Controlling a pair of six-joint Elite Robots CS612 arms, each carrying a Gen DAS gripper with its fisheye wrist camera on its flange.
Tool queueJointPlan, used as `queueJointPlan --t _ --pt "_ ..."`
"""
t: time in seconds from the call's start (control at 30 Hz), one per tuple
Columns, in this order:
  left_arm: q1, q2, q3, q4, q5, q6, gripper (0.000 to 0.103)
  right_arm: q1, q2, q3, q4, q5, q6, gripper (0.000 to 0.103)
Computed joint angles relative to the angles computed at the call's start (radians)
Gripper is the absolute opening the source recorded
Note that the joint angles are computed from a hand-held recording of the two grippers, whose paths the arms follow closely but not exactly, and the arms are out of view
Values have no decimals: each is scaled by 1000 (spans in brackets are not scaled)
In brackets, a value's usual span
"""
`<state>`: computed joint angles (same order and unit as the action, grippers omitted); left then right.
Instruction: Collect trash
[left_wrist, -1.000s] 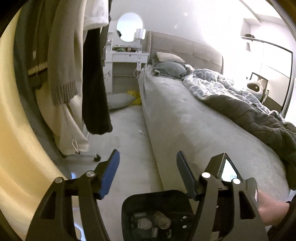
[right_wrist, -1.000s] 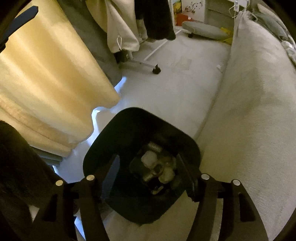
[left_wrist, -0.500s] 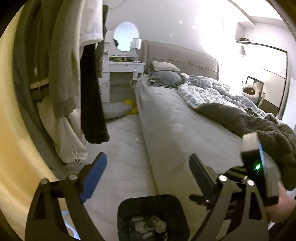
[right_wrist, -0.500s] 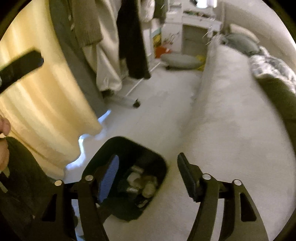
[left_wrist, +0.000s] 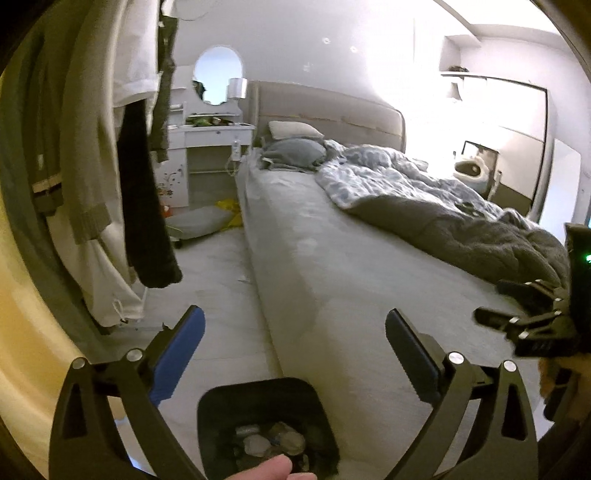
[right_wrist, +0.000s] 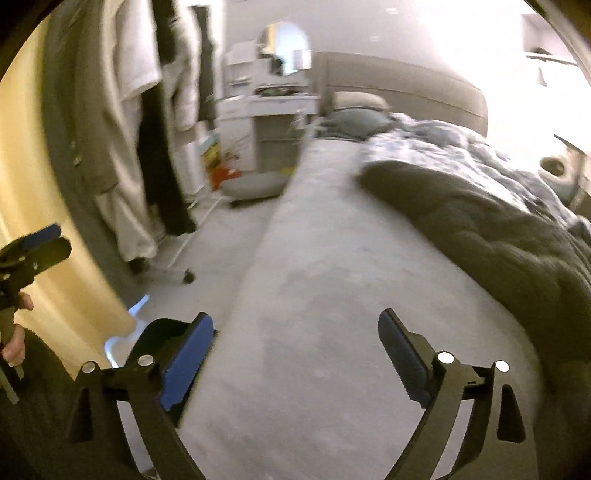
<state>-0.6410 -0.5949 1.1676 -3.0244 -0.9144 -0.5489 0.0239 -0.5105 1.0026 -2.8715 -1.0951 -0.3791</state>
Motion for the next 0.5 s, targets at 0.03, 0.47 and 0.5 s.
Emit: queueJointPlan --t 0.03,0.47,0.5 --pt "-6 4 -8 10 14 9 100 -8 -7 17 -15 -11 18 96" --pt "-30 58 -89 13 -6 68 100 -85 -93 229 -251 -23 115 100" --pt "-32 63 -96 12 2 67 100 -88 -94 235 -257 -21 117 100"
